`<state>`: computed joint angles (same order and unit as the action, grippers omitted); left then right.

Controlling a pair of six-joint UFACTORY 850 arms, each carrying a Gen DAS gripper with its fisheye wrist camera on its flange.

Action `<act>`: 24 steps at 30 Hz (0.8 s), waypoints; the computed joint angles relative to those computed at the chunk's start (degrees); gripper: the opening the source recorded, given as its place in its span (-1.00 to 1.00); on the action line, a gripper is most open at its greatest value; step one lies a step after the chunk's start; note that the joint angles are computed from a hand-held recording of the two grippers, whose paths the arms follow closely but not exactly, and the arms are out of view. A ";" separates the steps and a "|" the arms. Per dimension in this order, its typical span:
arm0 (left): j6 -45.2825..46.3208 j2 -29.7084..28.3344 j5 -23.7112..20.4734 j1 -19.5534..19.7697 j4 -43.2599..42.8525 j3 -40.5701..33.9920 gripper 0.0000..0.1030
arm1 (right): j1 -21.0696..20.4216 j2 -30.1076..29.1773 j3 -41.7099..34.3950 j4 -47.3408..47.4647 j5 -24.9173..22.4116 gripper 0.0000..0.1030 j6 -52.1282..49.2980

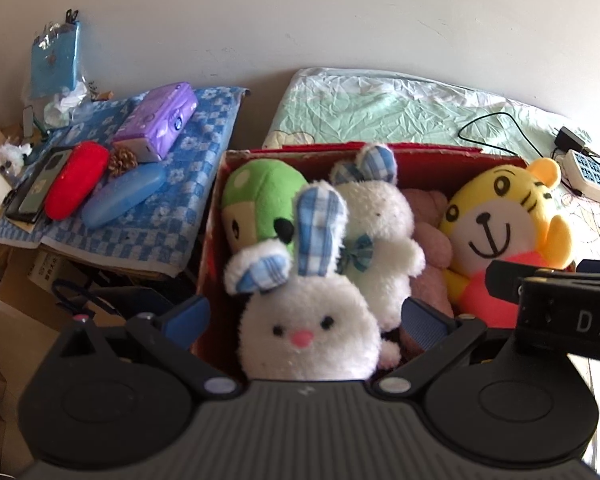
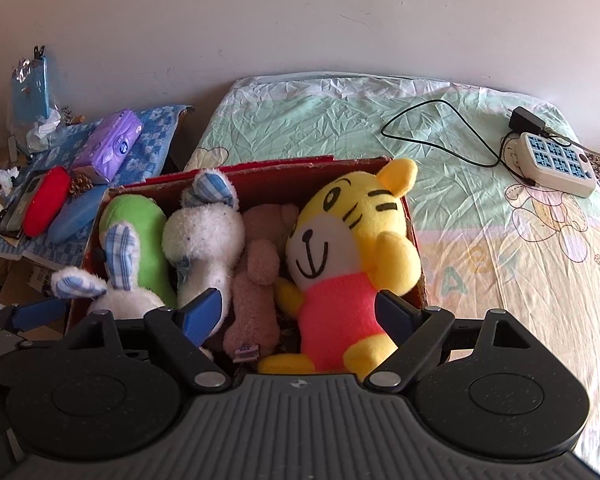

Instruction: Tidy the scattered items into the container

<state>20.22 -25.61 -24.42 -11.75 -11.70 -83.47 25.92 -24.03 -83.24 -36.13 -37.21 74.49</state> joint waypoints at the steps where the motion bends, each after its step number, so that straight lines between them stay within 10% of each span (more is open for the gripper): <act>1: 0.11 0.14 0.01 -0.04 -0.24 0.26 0.97 | 0.12 0.09 0.12 -0.19 -0.11 0.67 0.20; 24: 3.32 3.14 4.02 -0.23 -2.27 4.82 0.97 | 2.27 1.60 2.83 -5.12 0.74 0.67 7.19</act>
